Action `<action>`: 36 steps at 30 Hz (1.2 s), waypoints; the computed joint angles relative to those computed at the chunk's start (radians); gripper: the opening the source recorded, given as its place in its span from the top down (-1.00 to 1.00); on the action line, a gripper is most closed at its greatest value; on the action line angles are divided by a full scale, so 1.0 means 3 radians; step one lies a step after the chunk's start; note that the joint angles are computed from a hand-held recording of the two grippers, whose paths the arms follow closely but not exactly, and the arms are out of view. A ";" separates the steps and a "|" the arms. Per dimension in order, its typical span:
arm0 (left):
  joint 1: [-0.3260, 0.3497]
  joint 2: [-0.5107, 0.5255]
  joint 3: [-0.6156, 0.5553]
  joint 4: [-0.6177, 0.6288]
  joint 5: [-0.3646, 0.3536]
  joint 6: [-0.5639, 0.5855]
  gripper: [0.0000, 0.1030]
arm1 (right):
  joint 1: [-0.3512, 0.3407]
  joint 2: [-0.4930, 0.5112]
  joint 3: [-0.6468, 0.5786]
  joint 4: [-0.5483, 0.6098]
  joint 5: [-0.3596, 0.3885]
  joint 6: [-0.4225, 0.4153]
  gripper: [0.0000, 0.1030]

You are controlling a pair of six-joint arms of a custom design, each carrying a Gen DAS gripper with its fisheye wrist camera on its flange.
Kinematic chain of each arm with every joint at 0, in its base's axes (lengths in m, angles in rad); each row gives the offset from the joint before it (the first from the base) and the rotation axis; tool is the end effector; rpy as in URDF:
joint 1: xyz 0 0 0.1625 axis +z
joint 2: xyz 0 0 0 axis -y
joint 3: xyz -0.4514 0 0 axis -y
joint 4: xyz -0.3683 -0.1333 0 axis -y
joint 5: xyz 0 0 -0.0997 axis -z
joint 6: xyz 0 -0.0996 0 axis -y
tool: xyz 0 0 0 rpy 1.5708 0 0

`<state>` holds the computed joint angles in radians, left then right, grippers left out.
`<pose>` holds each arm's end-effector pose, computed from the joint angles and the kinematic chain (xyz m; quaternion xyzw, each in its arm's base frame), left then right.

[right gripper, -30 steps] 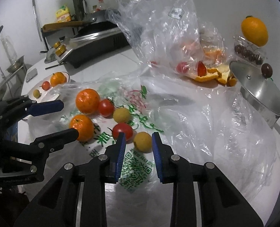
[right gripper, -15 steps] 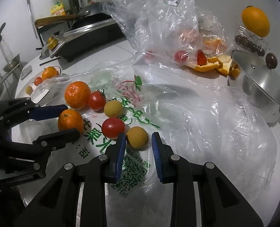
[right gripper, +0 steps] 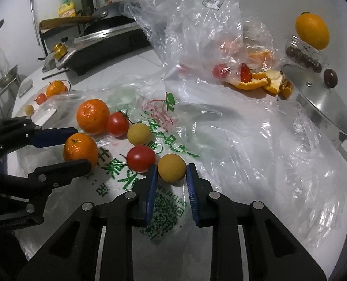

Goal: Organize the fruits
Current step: 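Grasp the mandarin with the left tool while the right tool grasps the yellow fruit, then carry the mandarin and yellow fruit in both tools over the white plate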

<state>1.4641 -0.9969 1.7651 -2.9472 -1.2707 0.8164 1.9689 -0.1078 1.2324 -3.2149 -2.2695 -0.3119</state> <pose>0.0930 -0.6598 0.2646 0.3800 0.8646 -0.2281 0.2366 0.3476 -0.6480 -0.1379 0.2332 -0.8820 0.2554 0.3201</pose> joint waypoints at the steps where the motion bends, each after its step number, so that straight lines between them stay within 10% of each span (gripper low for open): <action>1: -0.0001 -0.0018 0.0005 0.0003 -0.0028 -0.0014 0.20 | 0.0014 -0.0009 0.0011 -0.0006 -0.0018 0.0014 0.48; 36: 0.0531 -0.0816 0.0001 0.0282 -0.0740 0.0294 0.19 | 0.0640 0.0505 -0.0781 0.0241 -0.0249 0.0258 0.48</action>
